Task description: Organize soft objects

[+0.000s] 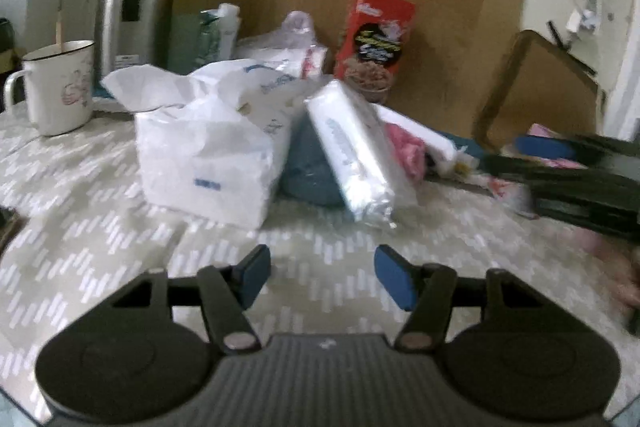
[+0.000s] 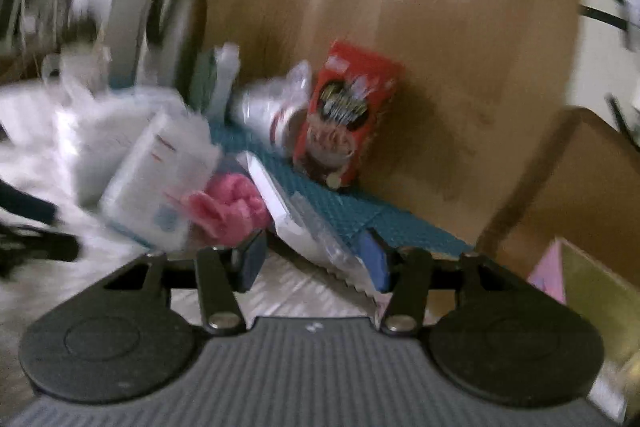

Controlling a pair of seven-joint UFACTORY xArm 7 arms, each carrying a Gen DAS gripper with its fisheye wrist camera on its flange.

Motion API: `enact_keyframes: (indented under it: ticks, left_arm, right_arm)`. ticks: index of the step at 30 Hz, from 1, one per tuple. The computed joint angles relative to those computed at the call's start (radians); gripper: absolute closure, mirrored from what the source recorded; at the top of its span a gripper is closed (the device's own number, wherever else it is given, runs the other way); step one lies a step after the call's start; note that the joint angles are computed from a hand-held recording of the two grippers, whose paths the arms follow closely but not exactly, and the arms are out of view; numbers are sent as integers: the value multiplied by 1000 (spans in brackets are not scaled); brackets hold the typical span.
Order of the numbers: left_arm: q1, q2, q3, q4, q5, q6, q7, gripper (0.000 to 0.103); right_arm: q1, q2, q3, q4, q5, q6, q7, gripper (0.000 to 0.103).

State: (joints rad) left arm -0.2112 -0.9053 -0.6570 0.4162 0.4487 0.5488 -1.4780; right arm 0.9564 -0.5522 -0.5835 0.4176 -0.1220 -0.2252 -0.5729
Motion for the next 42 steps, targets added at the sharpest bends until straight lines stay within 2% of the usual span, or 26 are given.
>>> enact_keyframes:
  ticks: [1, 2, 4, 6, 7, 8, 9, 11, 12, 14, 16, 17, 18, 19, 21, 22, 24, 26, 29, 32, 35, 37, 39, 40, 42]
  left_arm:
    - [4, 3, 2, -3, 3, -17, -3, 44]
    - [6, -2, 9, -12, 5, -36, -6, 44]
    - [1, -18, 19, -35, -2, -65, -14, 44]
    - [-6, -34, 20, -49, -12, -74, -17, 44]
    - [-8, -40, 19, -53, -16, -76, -17, 44]
    - [-1, -38, 16, -54, -16, -89, -19, 44]
    - [-1, -43, 18, -61, -19, -101, -19, 44]
    - [-5, -56, 22, -75, -30, -117, -23, 44]
    - [-5, -61, 23, -80, -36, -124, -25, 44]
    - [-8, -71, 25, -89, -45, -135, -24, 43]
    - [-6, -72, 27, -93, -52, -143, -17, 42]
    - [-5, -72, 25, -92, -55, -142, -14, 42]
    - [-4, -69, 22, -89, -58, -138, -11, 41]
    - [-1, -61, 20, -80, -59, -130, -3, 41]
    - [1, -53, 8, -60, -60, -98, 7, 40]
    - [-3, -54, 2, -54, -61, -83, 7, 40]
    - [-27, -59, 2, -50, -77, -70, -4, 40]
    - [-55, -56, 6, -40, -92, -70, -7, 40]
    - [-73, -33, 3, -2, -97, -75, 8, 40]
    - [-75, 9, -3, 30, -97, -150, 24, 40]
    - [-69, 118, -3, 79, -106, -230, 64, 40]
    - [-41, 171, -34, 116, -95, -229, 79, 40]
    - [10, 216, -73, 159, -69, -198, 82, 40]
    - [49, 239, -96, 187, -45, -174, 80, 40]
    - [159, 300, -153, 255, 40, -140, 76, 37]
  right_arm:
    - [-1, 75, 18, 40, 3, -1, 0, 47]
    - [-38, 147, 61, 74, -8, -4, 10, 46]
    - [-195, 260, 229, 125, 25, -9, 15, 48]
    - [-288, 321, 321, 172, 27, 22, 43, 64]
    - [-300, 327, 331, 164, 36, -20, 30, 71]
    - [-278, 311, 299, 155, 9, -29, 47, 76]
    - [-217, 265, 226, 144, -35, 4, 97, 76]
    - [-34, 95, 38, 122, -15, 184, 85, 77]
    - [6, -10, -5, 104, 50, 288, 71, 77]
    - [6, -219, -53, 63, 196, 498, 64, 76]
    - [7, -408, -154, 48, 178, 707, 145, 75]
    - [-29, -465, -173, 46, 189, 798, 157, 72]
    - [-92, -503, -170, 27, 201, 847, 152, 67]
    - [-173, -531, -144, -6, 198, 854, 137, 64]
    - [-315, -604, -82, -98, 152, 788, 93, 51]
    - [-368, -647, -59, -137, 142, 768, 72, 51]
    - [-424, -725, -50, -181, 156, 779, 33, 51]
    - [-427, -763, -68, -197, 179, 792, -22, 47]
    - [-399, -744, -65, -210, 194, 767, -105, 31]
    - [-384, -713, -42, -229, 217, 724, -151, 23]
    - [-351, -634, -31, -237, 243, 644, -198, 29]
    - [-369, -653, -20, -250, 264, 610, -223, 32]
    - [-427, -704, 1, -284, 286, 567, -235, 35]
    - [-455, -712, 4, -288, 302, 553, -234, 35]
    - [-499, -729, -27, -270, 343, 588, -236, 35]
